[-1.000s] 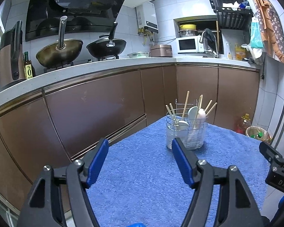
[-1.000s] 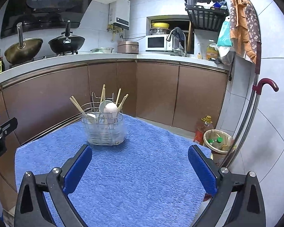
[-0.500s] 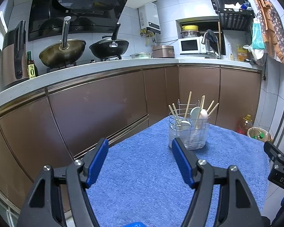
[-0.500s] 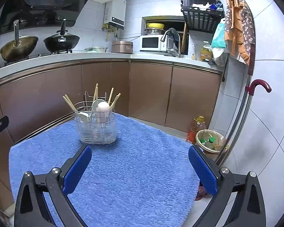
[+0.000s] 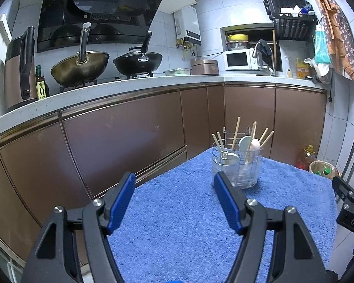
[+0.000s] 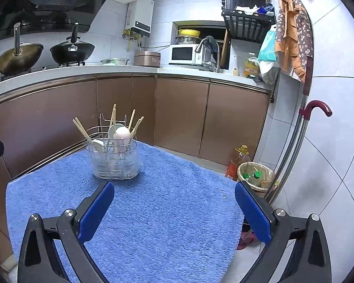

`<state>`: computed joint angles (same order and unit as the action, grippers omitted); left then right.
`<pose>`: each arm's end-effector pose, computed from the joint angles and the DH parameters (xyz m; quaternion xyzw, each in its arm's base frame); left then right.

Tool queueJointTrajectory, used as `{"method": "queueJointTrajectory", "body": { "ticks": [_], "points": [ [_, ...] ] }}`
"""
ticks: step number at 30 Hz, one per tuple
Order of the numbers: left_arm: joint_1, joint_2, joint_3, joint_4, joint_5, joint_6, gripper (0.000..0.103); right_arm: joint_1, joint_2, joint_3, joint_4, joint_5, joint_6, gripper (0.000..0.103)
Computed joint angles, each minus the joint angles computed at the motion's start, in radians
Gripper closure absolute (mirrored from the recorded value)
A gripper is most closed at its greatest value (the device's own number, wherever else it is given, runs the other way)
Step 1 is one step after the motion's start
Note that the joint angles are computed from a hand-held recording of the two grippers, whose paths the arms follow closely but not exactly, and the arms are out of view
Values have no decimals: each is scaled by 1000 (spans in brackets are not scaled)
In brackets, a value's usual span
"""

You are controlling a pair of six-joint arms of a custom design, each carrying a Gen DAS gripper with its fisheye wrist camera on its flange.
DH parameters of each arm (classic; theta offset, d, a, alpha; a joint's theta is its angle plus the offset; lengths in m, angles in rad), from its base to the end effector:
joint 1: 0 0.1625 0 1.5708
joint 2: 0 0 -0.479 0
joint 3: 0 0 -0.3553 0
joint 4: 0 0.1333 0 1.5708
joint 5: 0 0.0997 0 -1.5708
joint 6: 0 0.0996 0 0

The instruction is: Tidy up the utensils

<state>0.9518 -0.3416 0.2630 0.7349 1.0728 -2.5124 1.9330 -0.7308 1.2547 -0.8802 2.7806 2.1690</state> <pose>-0.3250 -0.7679 0.2185 0.4199 0.7692 -0.4267 0.2233 0.2969 -0.6704 0.2233 -0.0763 -0.6577 0.5468 0.5125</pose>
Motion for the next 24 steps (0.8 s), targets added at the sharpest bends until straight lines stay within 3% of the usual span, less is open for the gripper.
{"method": "queueJointTrajectory", "body": {
  "ticks": [24],
  "points": [
    [3, -28, 49, -36, 20, 8, 36, 9, 5, -8, 9, -8, 1, 0]
  ]
}}
